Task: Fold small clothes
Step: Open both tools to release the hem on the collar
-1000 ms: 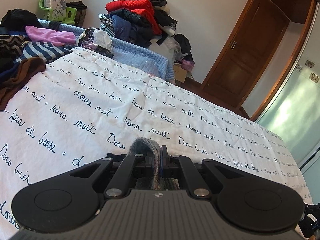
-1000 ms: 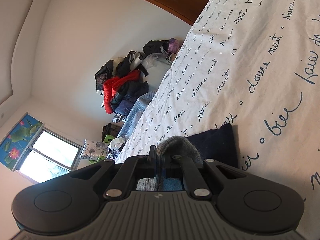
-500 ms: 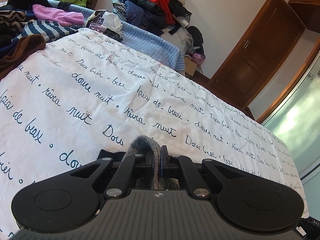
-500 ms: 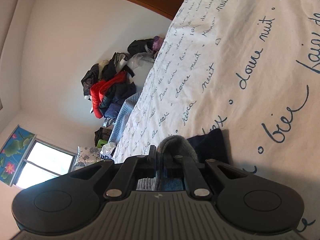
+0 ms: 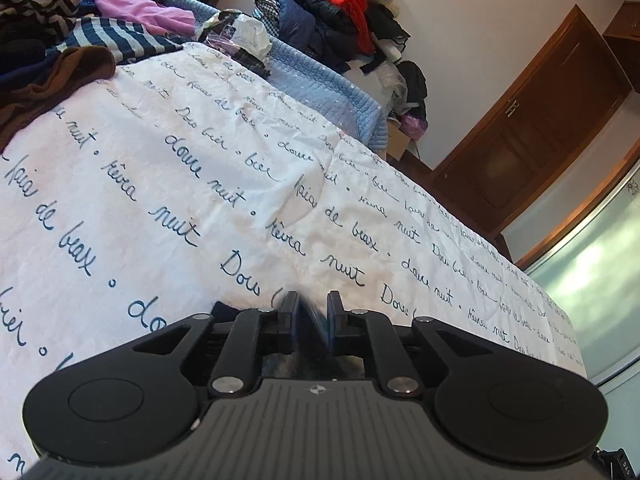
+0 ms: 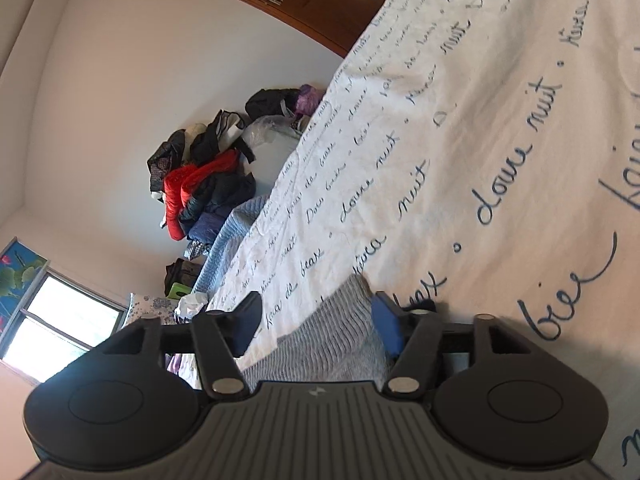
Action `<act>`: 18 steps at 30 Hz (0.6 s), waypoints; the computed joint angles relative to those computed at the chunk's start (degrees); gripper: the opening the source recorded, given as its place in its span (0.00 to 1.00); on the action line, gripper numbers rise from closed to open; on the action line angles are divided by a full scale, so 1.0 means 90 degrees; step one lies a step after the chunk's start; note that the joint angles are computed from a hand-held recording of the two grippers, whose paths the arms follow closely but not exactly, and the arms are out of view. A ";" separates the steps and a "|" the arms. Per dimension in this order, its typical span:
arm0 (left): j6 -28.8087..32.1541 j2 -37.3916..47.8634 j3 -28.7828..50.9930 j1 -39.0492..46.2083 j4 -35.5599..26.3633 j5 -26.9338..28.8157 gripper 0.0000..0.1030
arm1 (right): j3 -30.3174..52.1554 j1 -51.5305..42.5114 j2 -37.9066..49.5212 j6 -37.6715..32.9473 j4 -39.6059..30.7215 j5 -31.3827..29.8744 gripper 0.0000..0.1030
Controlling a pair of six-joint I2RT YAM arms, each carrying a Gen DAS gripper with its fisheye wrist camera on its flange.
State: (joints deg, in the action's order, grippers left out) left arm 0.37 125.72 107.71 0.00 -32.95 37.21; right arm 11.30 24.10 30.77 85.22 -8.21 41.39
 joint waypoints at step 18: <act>0.2432 -0.1578 -0.2331 0.0177 0.0808 -0.0795 0.37 | 0.1651 0.1357 0.1983 0.0287 -0.1806 0.0657 0.67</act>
State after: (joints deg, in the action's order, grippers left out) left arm 22.25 111.52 86.73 1.59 -25.67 30.06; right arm 26.15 36.32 48.61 87.80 -24.47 47.30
